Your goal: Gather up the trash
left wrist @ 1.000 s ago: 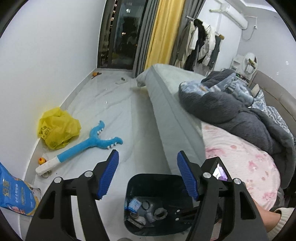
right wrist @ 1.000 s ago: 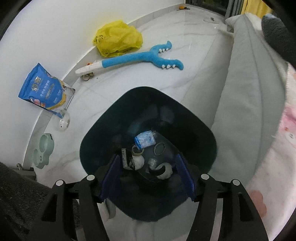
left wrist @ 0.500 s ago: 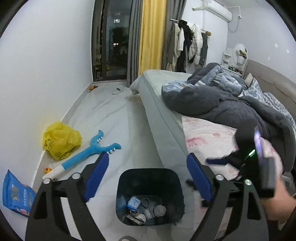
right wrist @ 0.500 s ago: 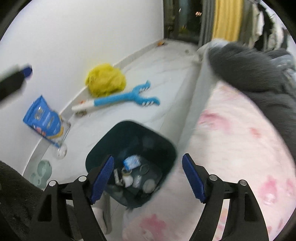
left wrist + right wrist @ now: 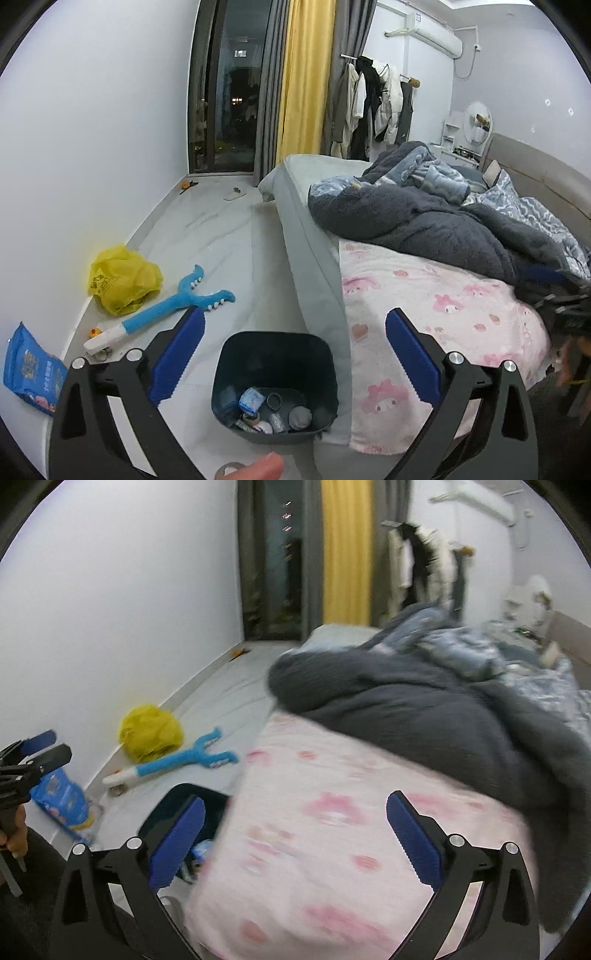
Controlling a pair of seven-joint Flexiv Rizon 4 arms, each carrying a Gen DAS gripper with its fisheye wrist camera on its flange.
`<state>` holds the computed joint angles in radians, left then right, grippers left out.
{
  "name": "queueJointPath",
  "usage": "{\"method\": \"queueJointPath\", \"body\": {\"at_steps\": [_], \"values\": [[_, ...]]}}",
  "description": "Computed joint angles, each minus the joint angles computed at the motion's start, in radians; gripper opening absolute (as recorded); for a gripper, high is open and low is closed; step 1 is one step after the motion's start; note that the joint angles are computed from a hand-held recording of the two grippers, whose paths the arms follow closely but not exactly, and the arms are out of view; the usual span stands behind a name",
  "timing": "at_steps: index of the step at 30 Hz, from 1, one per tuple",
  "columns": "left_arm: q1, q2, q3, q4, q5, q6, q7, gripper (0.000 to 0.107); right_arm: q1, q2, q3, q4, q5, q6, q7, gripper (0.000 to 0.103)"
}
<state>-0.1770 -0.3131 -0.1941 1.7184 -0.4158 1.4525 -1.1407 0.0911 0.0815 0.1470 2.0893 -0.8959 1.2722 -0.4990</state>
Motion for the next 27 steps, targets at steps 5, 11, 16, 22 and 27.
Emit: {"method": "queueJointPath", "body": {"at_steps": [5, 11, 16, 22, 27], "values": [[0.03, 0.04, -0.08, 0.081, -0.075, 0.064, 0.07, 0.1, -0.045, 0.144, 0.021, 0.107, 0.042, 0.002, -0.045, 0.1], [-0.006, 0.066, -0.076, 0.129, -0.069, 0.132, 0.052, 0.1, -0.144, 0.263, 0.065, 0.227, 0.081, 0.102, -0.038, 0.1], [-0.081, 0.052, 0.016, 0.108, 0.051, 0.123, -0.03, 0.1, -0.119, 0.271, 0.056, 0.249, 0.198, 0.157, -0.152, 0.1], [-0.088, 0.047, 0.031, 0.1, 0.101, 0.104, -0.084, 0.1, -0.14, 0.265, 0.085, 0.248, 0.257, 0.177, -0.187, 0.1], [-0.078, 0.047, 0.022, 0.098, 0.113, 0.097, -0.095, 0.1, -0.154, 0.265, 0.102, 0.246, 0.274, 0.18, -0.196, 0.1]]}}
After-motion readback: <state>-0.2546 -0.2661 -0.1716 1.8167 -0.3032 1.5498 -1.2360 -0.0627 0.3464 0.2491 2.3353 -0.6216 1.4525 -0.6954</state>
